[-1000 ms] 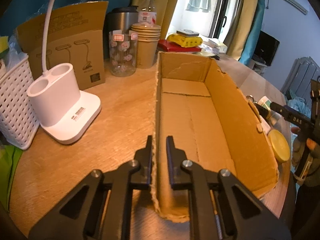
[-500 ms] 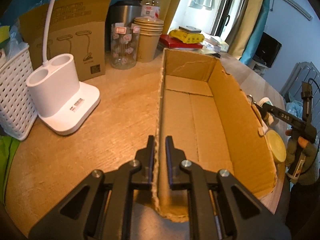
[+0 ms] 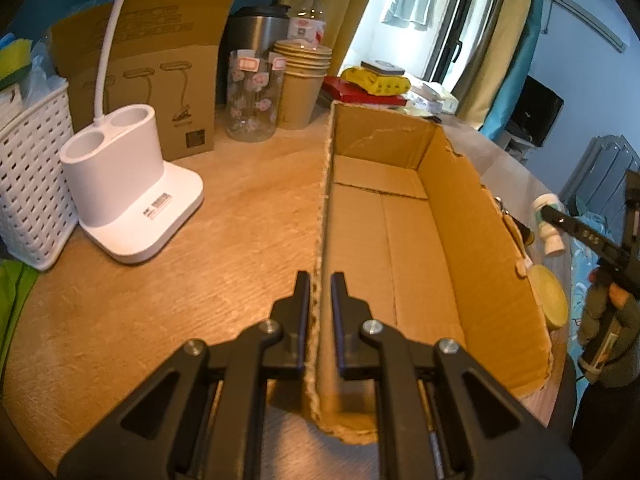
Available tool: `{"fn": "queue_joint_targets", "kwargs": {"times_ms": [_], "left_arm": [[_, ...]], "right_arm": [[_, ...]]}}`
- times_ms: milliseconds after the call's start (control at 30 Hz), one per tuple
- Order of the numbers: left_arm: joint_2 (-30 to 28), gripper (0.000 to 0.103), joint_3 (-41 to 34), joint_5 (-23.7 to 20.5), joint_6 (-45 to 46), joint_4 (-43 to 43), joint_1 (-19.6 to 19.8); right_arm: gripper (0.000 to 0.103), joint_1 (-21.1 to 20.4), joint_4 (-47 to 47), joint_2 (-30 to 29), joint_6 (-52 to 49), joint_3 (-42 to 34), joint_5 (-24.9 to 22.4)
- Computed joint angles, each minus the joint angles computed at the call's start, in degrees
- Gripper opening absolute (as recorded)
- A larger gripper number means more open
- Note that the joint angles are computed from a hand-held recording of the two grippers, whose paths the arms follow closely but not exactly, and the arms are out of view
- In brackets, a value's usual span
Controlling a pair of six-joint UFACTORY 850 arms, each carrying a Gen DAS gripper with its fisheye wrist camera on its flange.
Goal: Organize rigid objects
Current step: 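Carry the white pill bottle into the cardboard box with the right gripper and release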
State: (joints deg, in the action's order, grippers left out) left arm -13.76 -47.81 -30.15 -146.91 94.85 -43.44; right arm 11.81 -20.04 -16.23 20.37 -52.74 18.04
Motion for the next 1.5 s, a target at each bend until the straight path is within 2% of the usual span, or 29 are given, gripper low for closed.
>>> {"fn": "queue_joint_targets", "kwargs": {"times_ms": [200,367,633,833,1033,1233,1500], "left_arm": [[0.0,0.010,0.0,-0.6,-0.2,-0.4,-0.1],[0.1,0.010,0.1,-1.0,-0.3,-1.0,-0.3],[0.4,0.010,0.2,-2.0,0.4,-4.5,-1.1],[0.5,0.010,0.2,-1.7,0.2,-4.5,-1.1],[0.4,0.010,0.1,-2.0,0.1,-4.5,-1.3],[0.4,0.010,0.2,-2.7,0.3,-4.7,-1.6],[0.3,0.010,0.4,-3.2,-0.5,-3.6,-1.8]], "right_arm": [[0.047,1.5,-4.7,6.2,4.0,4.3,3.6],[0.047,4.4,-9.4,10.5,7.0,6.9,5.4],[0.047,9.8,-16.2,13.1,11.4,8.8,6.5],[0.047,13.9,-20.6,12.8,14.2,9.0,6.3],[0.047,15.8,-24.0,11.6,17.9,8.4,6.4],[0.047,16.8,-27.8,9.2,21.7,7.3,5.8],[0.047,17.0,-38.3,5.0,32.4,4.6,5.0]]}}
